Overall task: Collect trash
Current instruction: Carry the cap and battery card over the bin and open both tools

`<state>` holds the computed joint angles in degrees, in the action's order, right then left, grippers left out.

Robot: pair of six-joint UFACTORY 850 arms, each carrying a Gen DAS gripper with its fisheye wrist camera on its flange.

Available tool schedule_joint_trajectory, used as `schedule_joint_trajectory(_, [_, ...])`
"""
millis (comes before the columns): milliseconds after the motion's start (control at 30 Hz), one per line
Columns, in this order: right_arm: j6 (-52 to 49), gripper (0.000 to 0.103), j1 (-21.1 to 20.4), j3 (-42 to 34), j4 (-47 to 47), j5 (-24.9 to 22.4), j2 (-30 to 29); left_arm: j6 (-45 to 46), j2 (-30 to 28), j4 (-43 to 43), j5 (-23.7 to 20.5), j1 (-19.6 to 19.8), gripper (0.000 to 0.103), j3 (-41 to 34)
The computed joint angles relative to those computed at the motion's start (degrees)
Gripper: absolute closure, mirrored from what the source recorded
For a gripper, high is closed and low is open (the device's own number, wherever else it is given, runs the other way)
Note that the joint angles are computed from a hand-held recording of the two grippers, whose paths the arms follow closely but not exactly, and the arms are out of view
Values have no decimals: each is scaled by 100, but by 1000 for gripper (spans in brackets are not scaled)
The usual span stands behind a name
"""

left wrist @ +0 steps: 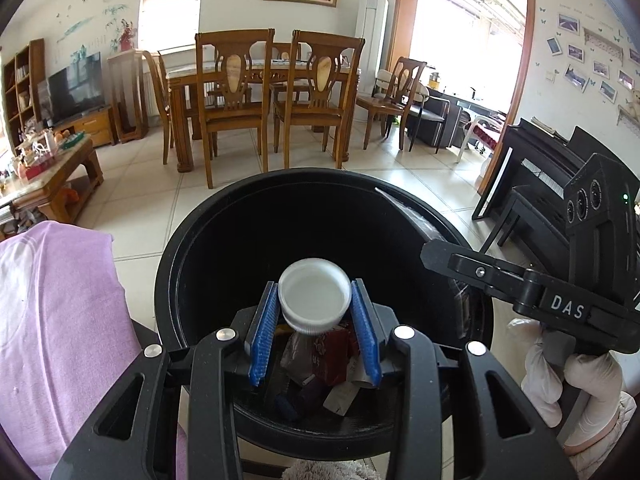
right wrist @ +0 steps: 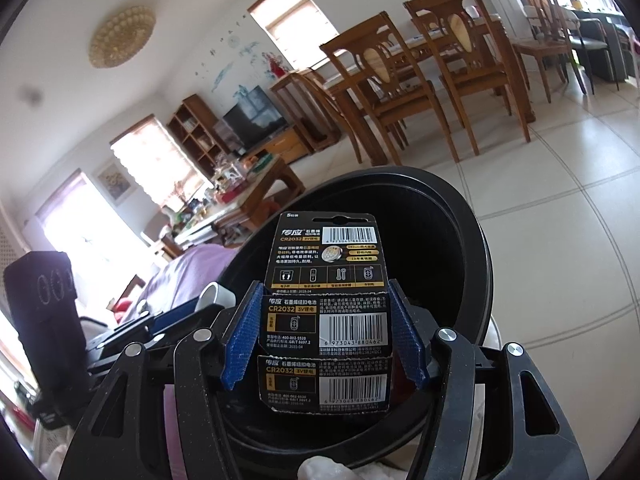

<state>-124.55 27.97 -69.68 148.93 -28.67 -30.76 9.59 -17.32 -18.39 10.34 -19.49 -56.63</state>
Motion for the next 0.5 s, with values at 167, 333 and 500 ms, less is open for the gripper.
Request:
schedule_joint_trajectory(167, [76,36,17,-69,-2,78,2,580,157,-532,152,-78,46,141])
schedule_joint_trajectory(333, [-143,32,133,-113,184,157,14,1234,402,-1196,415,-127,28,360])
schedule_joint_trajectory(500, [-479,27,323,-201,481,281,20,1278,774,-1324,607,-47,11,689])
